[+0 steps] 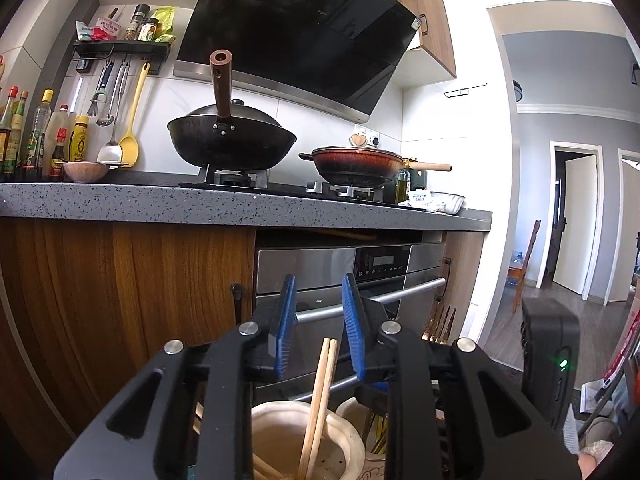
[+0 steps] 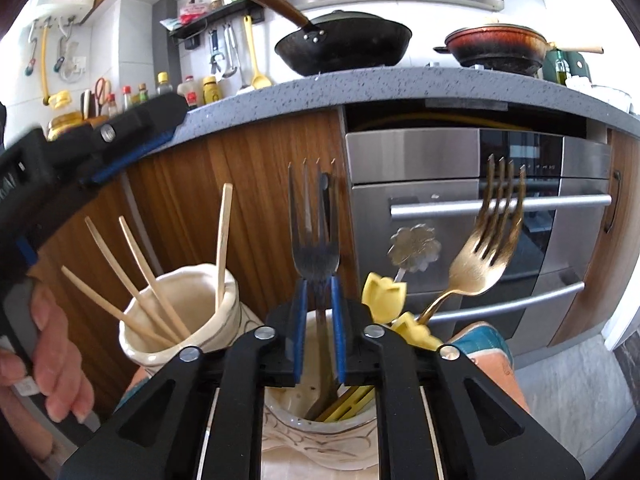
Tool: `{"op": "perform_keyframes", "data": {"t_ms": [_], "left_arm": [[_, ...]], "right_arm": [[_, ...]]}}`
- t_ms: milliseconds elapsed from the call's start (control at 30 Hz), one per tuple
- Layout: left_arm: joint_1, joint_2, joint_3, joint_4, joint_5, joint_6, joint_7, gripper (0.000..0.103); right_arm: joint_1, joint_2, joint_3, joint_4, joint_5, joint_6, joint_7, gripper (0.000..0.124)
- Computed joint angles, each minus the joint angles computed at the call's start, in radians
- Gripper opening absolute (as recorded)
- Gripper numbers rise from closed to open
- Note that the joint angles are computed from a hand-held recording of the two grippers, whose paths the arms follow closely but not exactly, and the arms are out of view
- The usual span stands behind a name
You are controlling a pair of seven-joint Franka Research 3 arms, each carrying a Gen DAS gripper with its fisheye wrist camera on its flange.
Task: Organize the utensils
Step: 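Drop the chopstick into the tall cup while the right tool drops the silver fork into the short cup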
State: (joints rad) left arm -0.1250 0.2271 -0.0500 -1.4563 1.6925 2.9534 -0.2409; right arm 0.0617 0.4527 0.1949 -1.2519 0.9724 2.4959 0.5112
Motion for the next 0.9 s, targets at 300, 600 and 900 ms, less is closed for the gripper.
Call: {"op": "perform_keyframes", "data": {"t_ms": [300, 600, 900], "left_arm": [[0.019, -0.154, -0.027, -0.169, 0.002, -0.045, -0.023, 0.024], [0.067, -0.373, -0.107, -0.5, -0.104, -0.092, 0.054, 0.025], [0.077, -0.418, -0.17, -0.655, -0.199, -0.136, 0.088, 0.042]], "right_arm": [[-0.031, -0.133, -0.003, -0.175, 0.159, 0.044, -0.124, 0.027], [-0.001, -0.349, -0.108, -0.469, 0.316, 0.006, -0.273, 0.027], [0.076, -0.434, -0.161, -0.624, 0.452, 0.171, -0.502, 0.033]]}}
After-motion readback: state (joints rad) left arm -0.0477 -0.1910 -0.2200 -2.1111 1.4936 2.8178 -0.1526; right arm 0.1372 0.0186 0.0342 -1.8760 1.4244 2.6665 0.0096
